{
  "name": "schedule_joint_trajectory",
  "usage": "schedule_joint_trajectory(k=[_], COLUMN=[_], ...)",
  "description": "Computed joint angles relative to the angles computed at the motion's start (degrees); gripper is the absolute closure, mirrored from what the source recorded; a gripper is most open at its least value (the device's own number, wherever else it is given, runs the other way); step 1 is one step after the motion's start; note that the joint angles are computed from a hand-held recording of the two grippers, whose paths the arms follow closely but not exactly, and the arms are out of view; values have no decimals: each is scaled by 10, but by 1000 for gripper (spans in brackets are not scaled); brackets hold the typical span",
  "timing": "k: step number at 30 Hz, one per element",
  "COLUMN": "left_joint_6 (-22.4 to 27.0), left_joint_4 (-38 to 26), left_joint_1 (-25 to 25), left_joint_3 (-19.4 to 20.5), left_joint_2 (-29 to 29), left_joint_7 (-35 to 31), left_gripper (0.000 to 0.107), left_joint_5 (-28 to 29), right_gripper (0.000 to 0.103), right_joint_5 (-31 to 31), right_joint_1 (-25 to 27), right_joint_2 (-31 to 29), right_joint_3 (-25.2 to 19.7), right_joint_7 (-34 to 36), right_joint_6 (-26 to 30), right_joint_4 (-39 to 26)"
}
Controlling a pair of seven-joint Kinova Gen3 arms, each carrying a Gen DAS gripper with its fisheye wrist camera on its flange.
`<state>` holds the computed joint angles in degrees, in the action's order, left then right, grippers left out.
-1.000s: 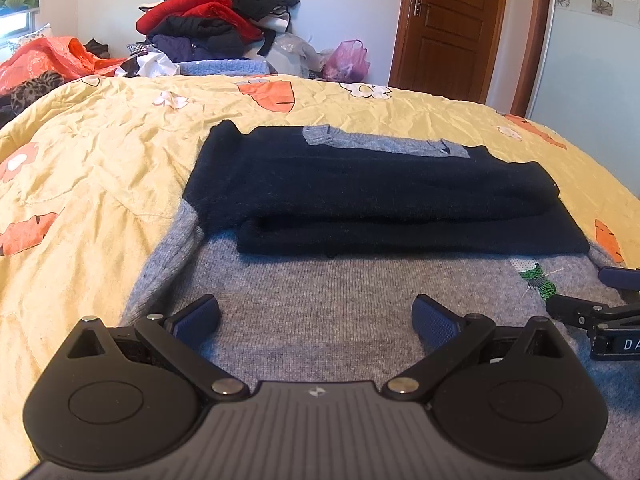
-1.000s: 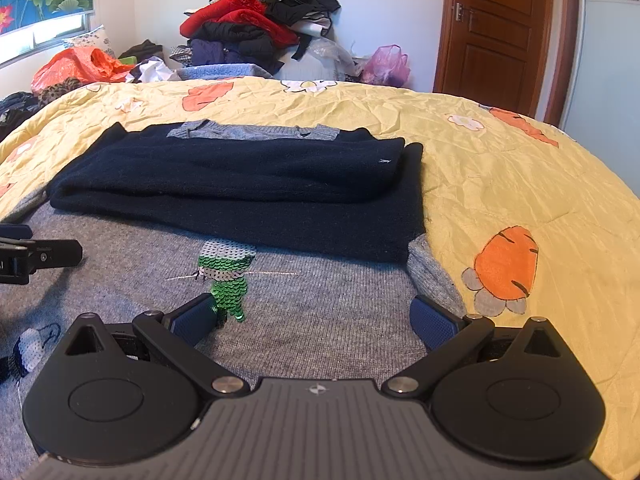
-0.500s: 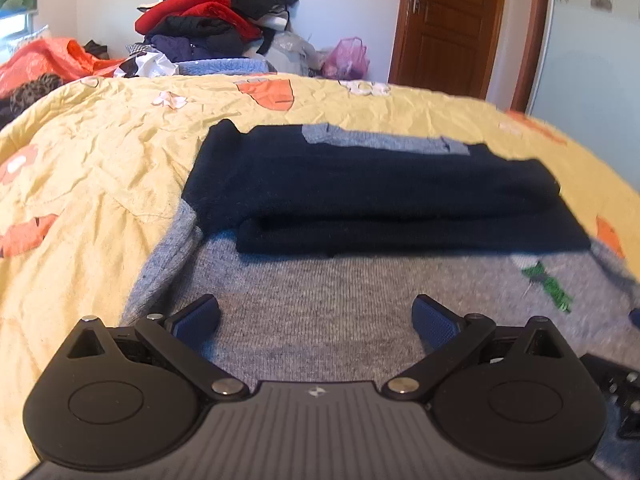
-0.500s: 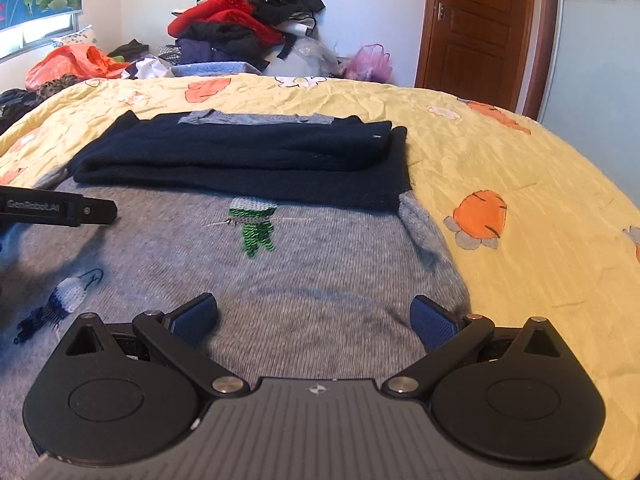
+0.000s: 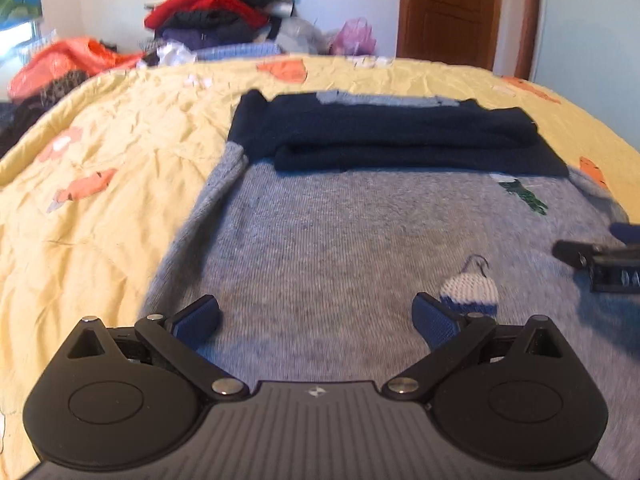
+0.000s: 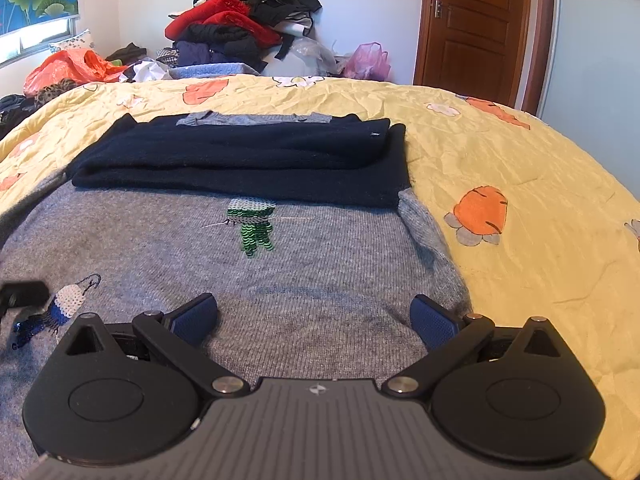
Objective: Fold small clothes
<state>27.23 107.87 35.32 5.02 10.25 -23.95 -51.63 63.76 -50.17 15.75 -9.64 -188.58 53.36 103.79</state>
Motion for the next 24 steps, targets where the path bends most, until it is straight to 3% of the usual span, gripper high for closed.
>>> schedule_joint_trajectory(k=[7,10,14,21,24], left_joint_6=[-19,-25,-21,53,52], left_joint_4=[7,9,8,11,32], left_joint_1=[-1,-3,0,18,5], left_joint_3=[-6,-7,-8,18,42], left_joint_2=[0,-1,1,-21,-47], left_joint_7=[20,20,22,25,7], left_gripper=[4,4,4,4,4], left_joint_5=[-18,-17,-20,-13,14], right_gripper=[0,0,0,0,0], right_joint_5=[-5,-41,-14,-10,-10], right_joint_1=[1,5,-31,-24,-24], right_joint_2=[-1,-2,2,1,1], right_joint_3=[-1,-14,-4,-9,-10], right_joint_7=[4,23,-26,-33,-33], right_joint_6=[1,24,46,42,43], right_joint_4=[-1,-21,-4,-1,-1])
